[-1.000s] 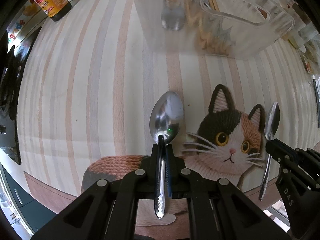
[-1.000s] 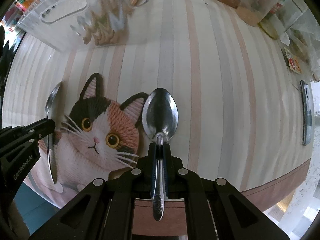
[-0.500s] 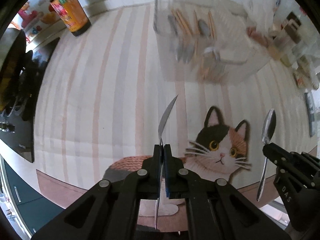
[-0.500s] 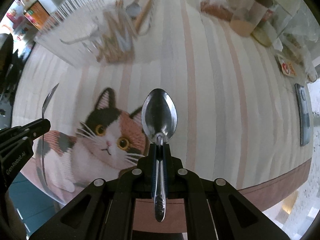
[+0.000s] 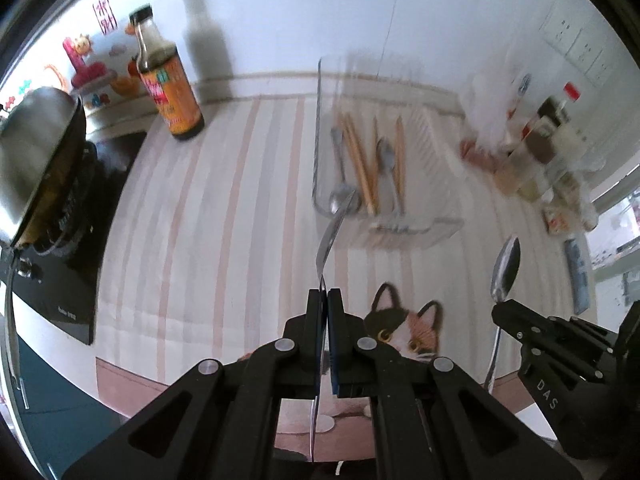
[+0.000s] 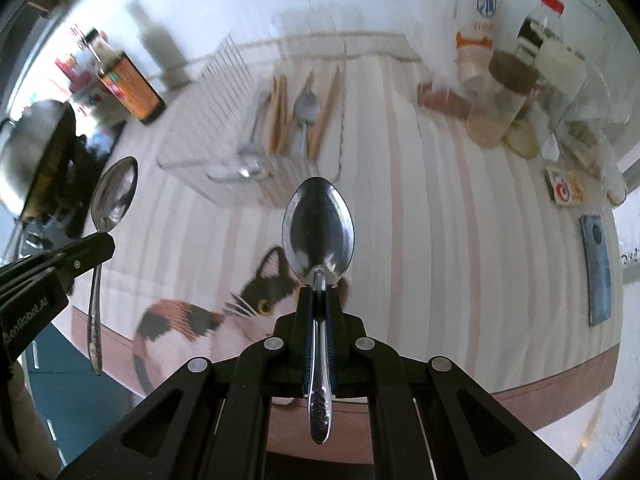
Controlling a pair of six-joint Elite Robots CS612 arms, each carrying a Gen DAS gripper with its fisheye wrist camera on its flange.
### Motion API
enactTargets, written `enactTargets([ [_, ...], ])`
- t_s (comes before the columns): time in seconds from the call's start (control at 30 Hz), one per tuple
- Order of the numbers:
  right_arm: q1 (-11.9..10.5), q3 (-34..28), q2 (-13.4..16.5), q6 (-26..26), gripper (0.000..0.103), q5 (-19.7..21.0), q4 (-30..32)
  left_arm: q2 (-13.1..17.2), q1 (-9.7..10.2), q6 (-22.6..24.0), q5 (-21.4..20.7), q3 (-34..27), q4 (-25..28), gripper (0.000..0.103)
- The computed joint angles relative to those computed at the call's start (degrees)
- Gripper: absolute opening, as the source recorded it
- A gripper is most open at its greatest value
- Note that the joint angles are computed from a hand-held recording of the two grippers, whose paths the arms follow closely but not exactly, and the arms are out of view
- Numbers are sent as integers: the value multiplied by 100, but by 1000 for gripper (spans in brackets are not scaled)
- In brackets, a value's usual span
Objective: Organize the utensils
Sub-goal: 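Carry both held spoons up to the drainer basket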
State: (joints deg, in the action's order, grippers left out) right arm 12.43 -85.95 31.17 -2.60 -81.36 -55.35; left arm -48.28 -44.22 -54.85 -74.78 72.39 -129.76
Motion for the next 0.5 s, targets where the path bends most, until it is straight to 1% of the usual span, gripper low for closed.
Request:
enactTargets([
  [0.13,-61,101,-139,79,6,212,-223,-53,3,80,146,-81,-149,1],
  [0.27,-135,308,-323,196,6,420,-515,0,78,189,131,-319,-264,1],
  [0.37,-174,559,-484,335,6,508,-813,158,172,261,61,-653,-283,1],
  [0.5,-186,1074,-743,452,6,639,-1199,465,363,274,-253,-1190,-225,1],
])
